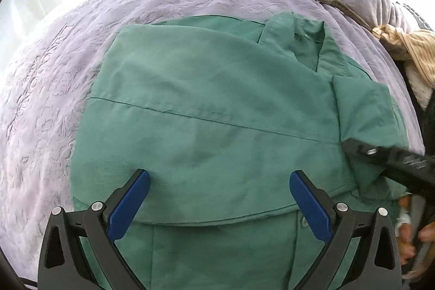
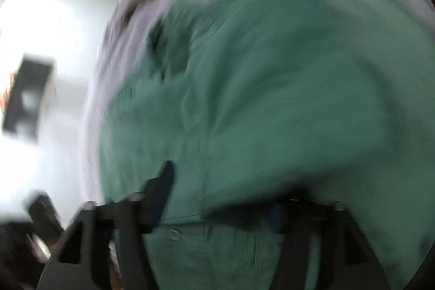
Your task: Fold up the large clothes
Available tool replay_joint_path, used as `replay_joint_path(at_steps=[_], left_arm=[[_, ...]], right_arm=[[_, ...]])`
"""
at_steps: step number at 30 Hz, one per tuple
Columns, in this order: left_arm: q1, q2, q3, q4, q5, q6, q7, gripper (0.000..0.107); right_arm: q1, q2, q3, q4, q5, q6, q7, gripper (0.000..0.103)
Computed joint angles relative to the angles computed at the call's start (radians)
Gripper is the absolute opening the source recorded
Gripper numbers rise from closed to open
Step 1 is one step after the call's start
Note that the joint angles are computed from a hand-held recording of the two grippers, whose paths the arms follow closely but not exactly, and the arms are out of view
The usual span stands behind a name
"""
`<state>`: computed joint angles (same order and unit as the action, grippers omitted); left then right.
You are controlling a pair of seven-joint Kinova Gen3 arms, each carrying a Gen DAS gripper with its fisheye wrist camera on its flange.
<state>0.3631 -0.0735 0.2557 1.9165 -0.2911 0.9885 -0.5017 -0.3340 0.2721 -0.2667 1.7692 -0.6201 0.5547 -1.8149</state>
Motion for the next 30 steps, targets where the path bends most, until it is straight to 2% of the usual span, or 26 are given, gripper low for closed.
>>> replay_joint_path(at_steps=[3, 6, 8, 10, 12, 14, 15, 16, 18, 20, 24, 26, 28, 30], left_arm=[[-0.002, -0.017, -0.004, 0.016, 0.004, -0.011, -0.025, 0.103], [-0.017, -0.044, -0.01, 0.022, 0.017, -0.016, -0.046, 0.103], [-0.03, -0.067, -0.005, 0.028, 0.013, -0.007, -0.045, 0.103], [-0.049, -0.086, 0.0, 0.029, 0.0, 0.005, -0.038, 0.103], [-0.07, -0.109, 0.012, 0.034, -0.025, 0.025, -0.016, 0.103], [-0.095, -0.13, 0.02, 0.043, -0.047, 0.048, 0.009, 0.103], [-0.106, -0.139, 0.02, 0.048, -0.051, 0.056, 0.016, 0.103], [-0.117, -0.147, 0.017, 0.052, -0.049, 0.065, 0.018, 0.103], [-0.136, -0.156, 0.005, 0.06, -0.032, 0.081, 0.007, 0.103], [-0.15, -0.163, -0.001, 0.066, -0.013, 0.086, 0.0, 0.103], [-0.154, -0.155, 0.015, 0.062, -0.007, 0.075, -0.027, 0.103], [-0.149, -0.138, 0.023, 0.053, -0.005, 0.055, -0.033, 0.103], [-0.14, -0.113, 0.025, 0.041, 0.001, 0.029, -0.039, 0.103], [-0.125, -0.073, 0.018, 0.026, 0.024, -0.005, -0.059, 0.103]], right_arm=[[-0.057, -0.061, 0.106, 0.073, -0.038, -0.084, -0.121, 0.067], [-0.174, -0.043, 0.245, 0.008, 0.039, -0.046, -0.227, 0.012], [-0.267, -0.022, 0.32, -0.084, 0.12, 0.001, -0.227, 0.012], [-0.359, 0.002, 0.369, -0.177, 0.201, 0.048, -0.162, 0.012], [-0.433, 0.051, 0.365, -0.27, 0.273, 0.082, -0.097, 0.013], [-0.456, 0.118, 0.309, -0.362, 0.32, 0.152, -0.056, 0.017], [-0.449, 0.158, 0.263, -0.409, 0.358, 0.193, -0.06, 0.029], [-0.434, 0.189, 0.216, -0.45, 0.38, 0.233, -0.062, 0.047], [-0.392, 0.238, 0.125, -0.501, 0.401, 0.294, -0.07, 0.063], [-0.341, 0.226, 0.043, -0.479, 0.433, 0.301, -0.105, 0.063], [-0.177, 0.115, -0.06, -0.303, 0.431, 0.23, -0.154, 0.063], [-0.099, 0.034, -0.063, -0.211, 0.466, 0.196, -0.236, 0.064], [-0.073, -0.05, -0.008, -0.121, 0.525, 0.151, -0.317, 0.064], [-0.023, -0.084, 0.009, -0.089, 0.576, 0.153, -0.381, 0.064]])
